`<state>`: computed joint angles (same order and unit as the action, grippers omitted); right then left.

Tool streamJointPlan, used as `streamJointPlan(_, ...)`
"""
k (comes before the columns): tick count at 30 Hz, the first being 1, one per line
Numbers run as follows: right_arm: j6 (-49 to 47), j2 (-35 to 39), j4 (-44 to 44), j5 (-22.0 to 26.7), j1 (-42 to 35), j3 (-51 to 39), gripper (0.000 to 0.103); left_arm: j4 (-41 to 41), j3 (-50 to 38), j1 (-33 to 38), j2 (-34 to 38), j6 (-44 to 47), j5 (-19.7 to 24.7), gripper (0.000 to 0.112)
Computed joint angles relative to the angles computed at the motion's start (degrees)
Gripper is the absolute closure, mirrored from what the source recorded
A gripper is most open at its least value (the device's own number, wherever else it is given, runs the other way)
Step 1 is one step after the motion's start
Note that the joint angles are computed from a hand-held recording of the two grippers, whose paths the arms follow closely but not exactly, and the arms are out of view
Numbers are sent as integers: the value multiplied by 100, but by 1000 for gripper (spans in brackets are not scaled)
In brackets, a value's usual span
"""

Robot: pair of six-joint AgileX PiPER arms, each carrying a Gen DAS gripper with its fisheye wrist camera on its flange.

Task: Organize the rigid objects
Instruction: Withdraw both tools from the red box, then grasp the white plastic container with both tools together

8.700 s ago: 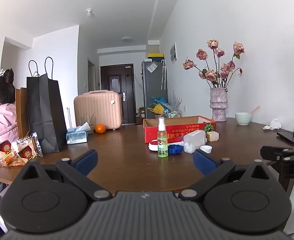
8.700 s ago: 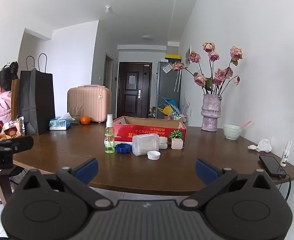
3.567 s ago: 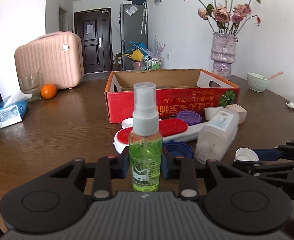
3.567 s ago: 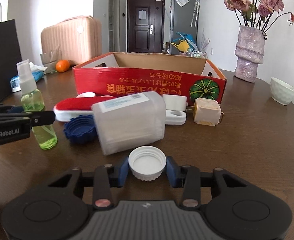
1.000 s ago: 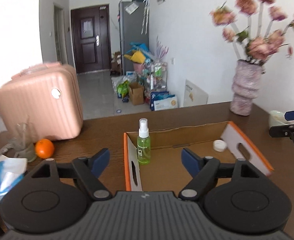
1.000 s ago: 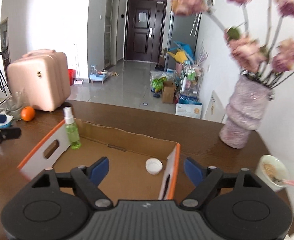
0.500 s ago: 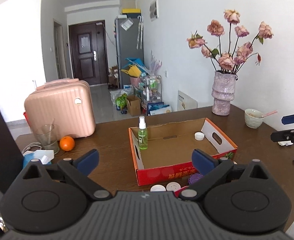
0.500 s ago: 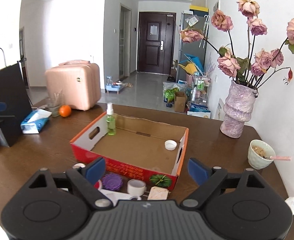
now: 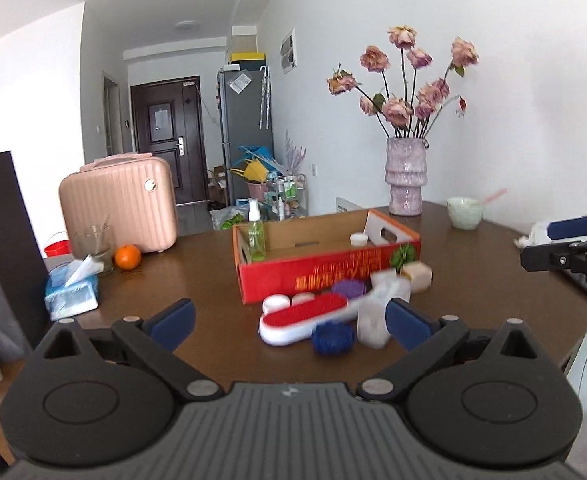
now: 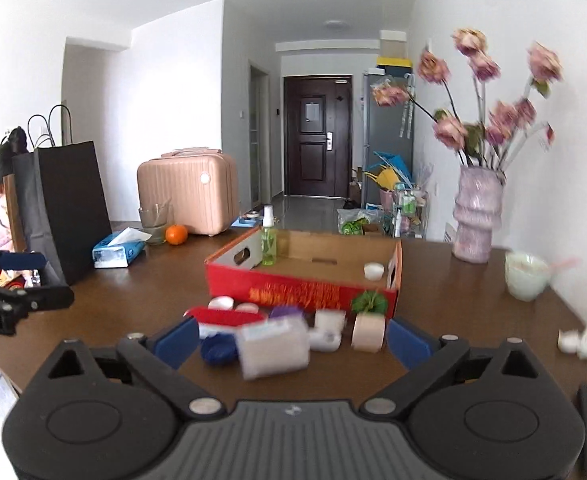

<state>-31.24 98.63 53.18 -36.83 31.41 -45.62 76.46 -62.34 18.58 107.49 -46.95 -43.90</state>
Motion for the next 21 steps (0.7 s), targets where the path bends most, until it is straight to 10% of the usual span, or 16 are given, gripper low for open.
streamJointPlan(7, 1755, 328, -230, -327, 412, 677, 2, 354, 173, 25, 131, -528, 385, 9)
streamJointPlan(12, 995, 636, 376, -513, 464, 376, 3, -179, 15, -295, 316, 14, 538, 9)
streamJointPlan(18, 1581, 1038, -582, 131, -320, -130, 14, 471, -817, -810, 866, -1004, 891, 10)
streamJointPlan(21, 2053, 1338, -1447, 708, -921, -800, 33, 1055, -1534, -1146, 1240, -1961, 949, 36)
